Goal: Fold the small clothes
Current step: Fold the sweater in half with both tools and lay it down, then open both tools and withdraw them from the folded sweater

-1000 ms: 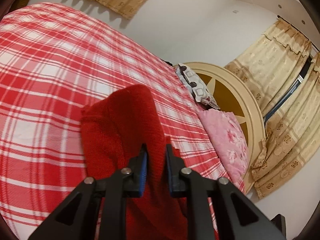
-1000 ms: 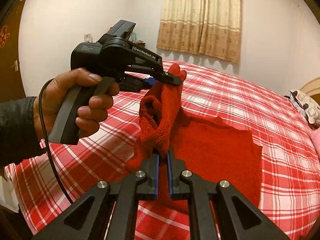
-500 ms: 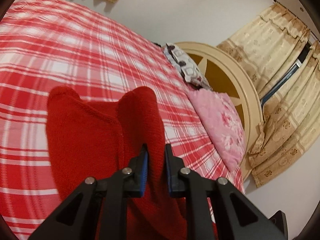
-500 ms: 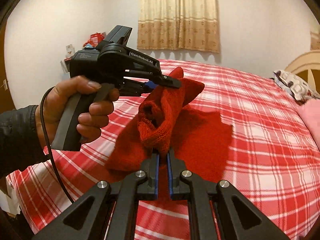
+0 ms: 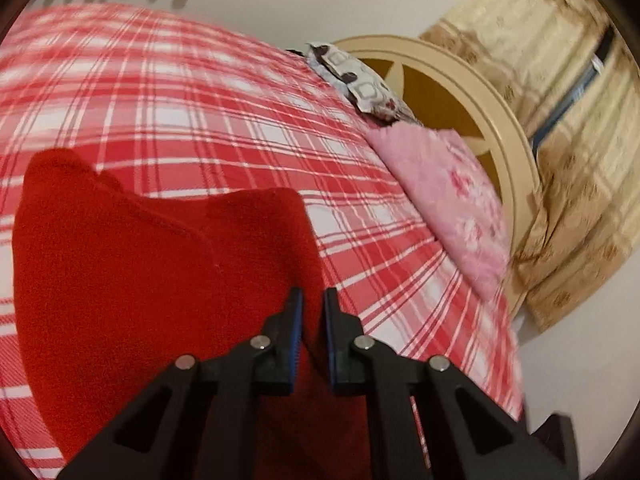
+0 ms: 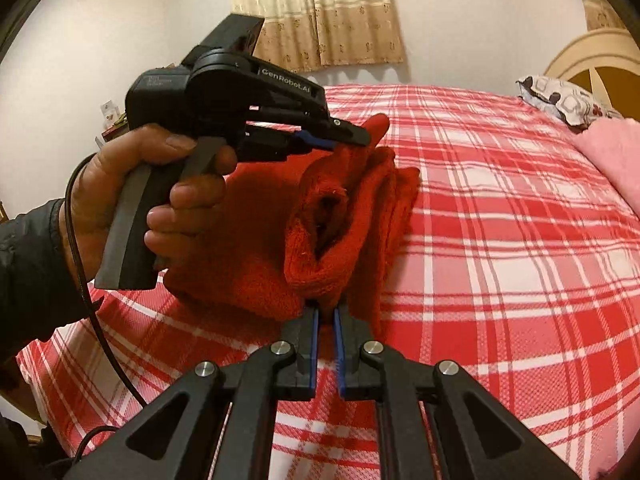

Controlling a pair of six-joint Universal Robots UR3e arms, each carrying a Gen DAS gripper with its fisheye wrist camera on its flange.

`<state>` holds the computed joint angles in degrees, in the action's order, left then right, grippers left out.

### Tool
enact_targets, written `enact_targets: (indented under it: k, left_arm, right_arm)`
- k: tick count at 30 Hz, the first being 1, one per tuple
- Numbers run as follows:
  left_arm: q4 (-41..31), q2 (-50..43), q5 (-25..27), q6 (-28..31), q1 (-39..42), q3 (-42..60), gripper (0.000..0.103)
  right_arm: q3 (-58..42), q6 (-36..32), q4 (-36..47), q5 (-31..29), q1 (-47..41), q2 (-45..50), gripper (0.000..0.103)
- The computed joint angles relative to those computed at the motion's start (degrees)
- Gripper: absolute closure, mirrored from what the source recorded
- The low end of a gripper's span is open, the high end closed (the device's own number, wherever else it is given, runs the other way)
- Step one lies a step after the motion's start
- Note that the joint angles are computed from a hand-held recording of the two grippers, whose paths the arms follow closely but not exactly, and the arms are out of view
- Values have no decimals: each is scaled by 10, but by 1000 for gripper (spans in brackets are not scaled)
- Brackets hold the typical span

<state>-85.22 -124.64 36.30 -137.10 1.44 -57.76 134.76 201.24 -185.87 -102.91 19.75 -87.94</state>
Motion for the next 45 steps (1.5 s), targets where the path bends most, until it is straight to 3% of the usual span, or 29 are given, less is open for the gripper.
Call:
enact_targets:
  k: [4, 6, 7, 8, 11, 12, 17, 24, 25, 26, 27, 29, 32, 36, 42, 45]
  left_arm:
    - [43, 66, 0, 41, 26, -76, 80]
    - [73, 100, -1, 62, 53, -122, 54]
    - [102, 112, -1, 54, 62, -145, 33]
    - [138, 132, -6, 49, 82, -183, 23]
    - [191, 154, 2, 61, 122, -239, 21]
    - [223, 159, 11, 57, 133, -263, 20]
    - [303, 183, 32, 71, 167, -355, 16]
    - [353, 211, 57, 101, 158, -435, 15]
    - [357, 211, 58, 103, 157, -439, 15]
    - [353, 213, 57, 109, 160, -442, 15]
    - [354, 212, 58, 108, 157, -441, 14]
    - [354, 211, 57, 107, 159, -440, 10]
    - [360, 205, 62, 102, 157, -437, 8]
    - [357, 194, 78, 99, 147, -434, 3]
    - [357, 193, 102, 101, 137, -436, 1]
    - [353, 191, 109, 102, 132, -433, 1]
  right_arm:
    - [30, 2, -5, 44, -31, -17, 97]
    - [46, 5, -9, 60, -42, -29, 96]
    - [54, 4, -11, 73, -51, -37, 92]
    - [58, 10, -6, 71, -53, -47, 79]
    - [80, 33, -11, 48, -54, -80, 42]
    - [100, 41, -32, 61, -73, -96, 41]
    - [104, 40, -10, 174, -189, -146, 41]
    - [-43, 69, 36, 329, -292, -4, 41]
    - [-70, 74, 40, 349, -297, 28, 44]
    - [-84, 79, 40, 355, -297, 45, 69]
    - [-112, 77, 55, 355, -292, 67, 88]
    - [-161, 63, 105, 285, -256, 78, 96]
    - [-138, 69, 89, 237, -254, 46, 97]
    - [-96, 70, 80, 264, -293, 32, 97]
    - [-104, 56, 94, 215, -263, 54, 96]
    - [-137, 52, 122, 144, -225, 39, 81]
